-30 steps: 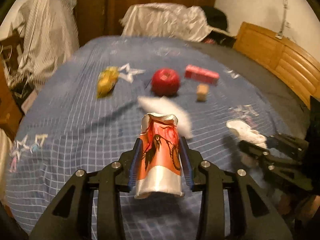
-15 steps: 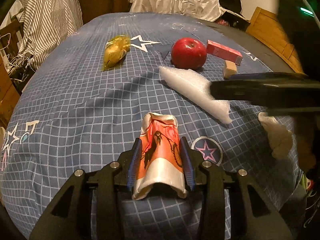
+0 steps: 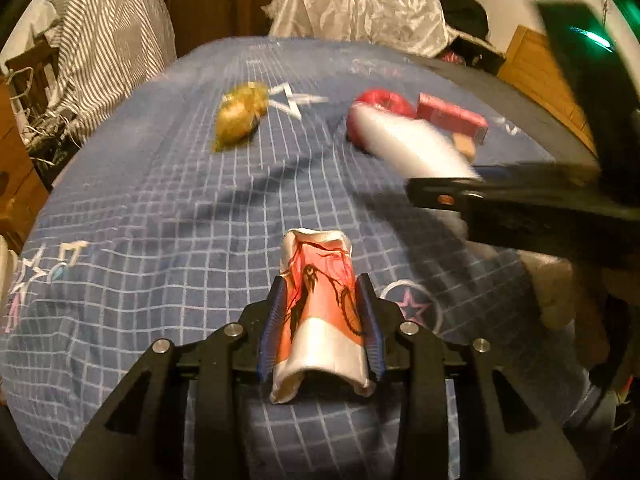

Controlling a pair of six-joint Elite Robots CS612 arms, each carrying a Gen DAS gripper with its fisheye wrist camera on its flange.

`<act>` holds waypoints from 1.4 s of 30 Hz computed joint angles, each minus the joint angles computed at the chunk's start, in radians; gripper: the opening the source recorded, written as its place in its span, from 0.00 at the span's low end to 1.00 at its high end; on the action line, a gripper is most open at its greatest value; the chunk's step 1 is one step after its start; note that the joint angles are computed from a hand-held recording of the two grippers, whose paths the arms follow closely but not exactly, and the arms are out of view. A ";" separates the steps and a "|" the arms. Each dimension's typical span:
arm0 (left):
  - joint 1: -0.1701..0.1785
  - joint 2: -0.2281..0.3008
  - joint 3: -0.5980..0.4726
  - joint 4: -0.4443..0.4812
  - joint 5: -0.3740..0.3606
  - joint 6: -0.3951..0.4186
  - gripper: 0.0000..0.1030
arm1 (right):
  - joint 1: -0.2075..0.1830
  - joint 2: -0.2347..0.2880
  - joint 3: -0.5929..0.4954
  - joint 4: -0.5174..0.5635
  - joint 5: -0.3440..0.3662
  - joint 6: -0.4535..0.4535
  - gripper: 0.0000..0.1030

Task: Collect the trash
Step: 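Release the tissue and grasp the white foam sheet with the right tool, then carry the paper cup and foam sheet over the white bucket with both tools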

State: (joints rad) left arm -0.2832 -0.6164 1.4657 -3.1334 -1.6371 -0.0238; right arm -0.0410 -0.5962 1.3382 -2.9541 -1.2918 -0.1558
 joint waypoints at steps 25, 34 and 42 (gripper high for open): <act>-0.076 -0.120 0.199 -0.497 -0.008 -0.001 0.33 | -0.075 -0.240 0.562 -0.937 -0.213 0.196 0.44; -0.072 -0.118 0.198 -0.502 -0.009 0.002 0.33 | -0.064 -0.241 0.559 -0.926 -0.230 0.191 0.44; -0.074 -0.123 0.204 -0.502 -0.004 0.000 0.33 | -0.059 -0.239 0.549 -0.913 -0.225 0.187 0.44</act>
